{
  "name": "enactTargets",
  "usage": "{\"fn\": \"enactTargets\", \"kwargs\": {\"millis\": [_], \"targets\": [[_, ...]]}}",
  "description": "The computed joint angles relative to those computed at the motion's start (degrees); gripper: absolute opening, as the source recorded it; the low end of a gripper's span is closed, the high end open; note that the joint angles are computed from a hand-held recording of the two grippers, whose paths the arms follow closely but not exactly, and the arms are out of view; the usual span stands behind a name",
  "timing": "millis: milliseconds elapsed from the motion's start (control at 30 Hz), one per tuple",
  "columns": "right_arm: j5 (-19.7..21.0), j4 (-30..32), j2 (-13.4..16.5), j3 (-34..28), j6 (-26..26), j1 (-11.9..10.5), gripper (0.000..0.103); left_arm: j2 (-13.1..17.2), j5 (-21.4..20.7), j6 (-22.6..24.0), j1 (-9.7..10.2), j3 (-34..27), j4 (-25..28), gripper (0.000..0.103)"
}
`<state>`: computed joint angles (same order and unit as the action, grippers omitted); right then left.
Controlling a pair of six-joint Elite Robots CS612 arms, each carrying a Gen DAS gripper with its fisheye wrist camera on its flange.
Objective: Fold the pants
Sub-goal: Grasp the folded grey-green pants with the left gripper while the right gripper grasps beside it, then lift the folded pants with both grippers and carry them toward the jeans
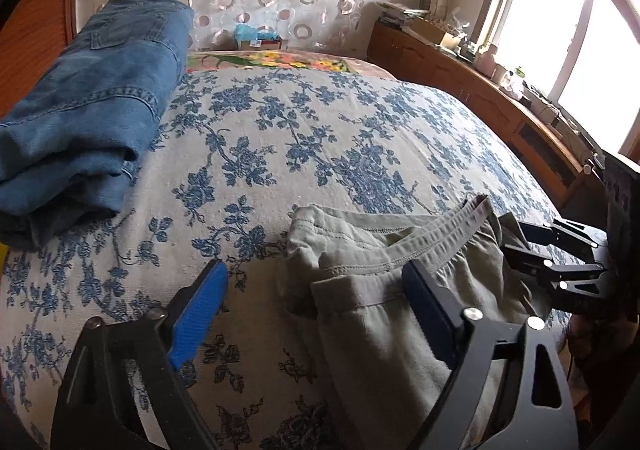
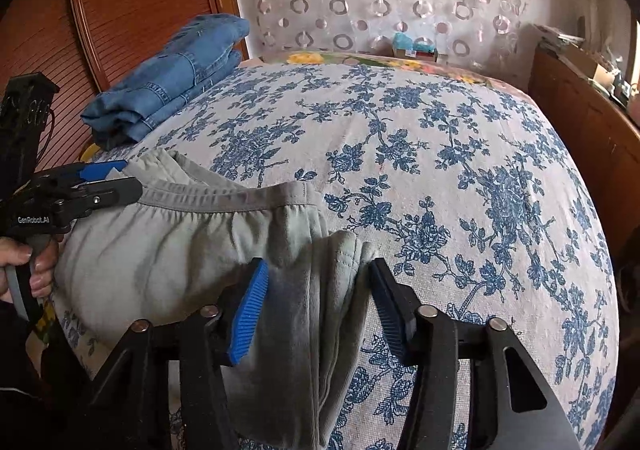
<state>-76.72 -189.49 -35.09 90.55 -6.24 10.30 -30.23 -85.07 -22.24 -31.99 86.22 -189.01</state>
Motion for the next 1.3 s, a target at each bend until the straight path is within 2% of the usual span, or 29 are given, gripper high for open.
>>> {"fn": "enactTargets", "kwargs": {"millis": [67, 100, 167, 267, 300, 367, 433, 467, 633, 867, 1300], "targets": [[-0.18, -0.76, 0.16, 0.10, -0.04, 0.06, 0.049, 0.16, -0.65, 0.41, -0.01, -0.18, 0.27, 0.076], [-0.63, -1.33, 0.26, 0.20, -0.41, 0.17, 0.049, 0.23, -0.60, 0.70, -0.10, -0.15, -0.03, 0.075], [-0.88, -2.46, 0.42, 0.47, -0.59, 0.23, 0.049, 0.26, -1.39, 1.30, -0.11, -0.08, -0.49, 0.061], [-0.22, -3.02, 0.46, 0.69, -0.16, 0.03, 0.044, 0.22, -2.38, 2.20, -0.11, -0.07, -0.66, 0.048], [0.25, -3.20, 0.47, 0.77, -0.08, -0.05, 0.039, 0.17, -2.61, 2.42, -0.15, 0.01, -0.91, 0.046], [1.52, -3.12, 0.46, 0.86, -0.06, -0.25, 0.030, 0.02, -2.29, 2.52, -0.30, 0.40, -2.02, 0.031], [3.15, -2.47, 0.40, 0.81, 0.14, -0.46, 0.017, -0.11, -1.43, 2.56, -0.48, 0.77, -3.31, 0.026], [3.76, -2.09, 0.37, 0.76, 0.24, -0.54, 0.016, -0.20, -1.24, 2.60, -0.57, 0.93, -3.80, 0.023], [5.37, -1.92, 0.00, 0.97, 0.12, -0.83, 0.011, -0.93, -0.47, 2.72, -0.97, 2.20, -7.42, 0.019], [7.62, -6.46, -1.29, 2.75, 0.39, -1.47, 0.011, -2.20, 1.49, 3.35, -1.65, 3.94, -10.94, 0.016], [7.45, -12.49, -4.13, 5.08, -1.77, -1.49, 0.010, -4.93, 5.43, 5.66, -2.32, 6.56, -17.35, 0.016]]}}
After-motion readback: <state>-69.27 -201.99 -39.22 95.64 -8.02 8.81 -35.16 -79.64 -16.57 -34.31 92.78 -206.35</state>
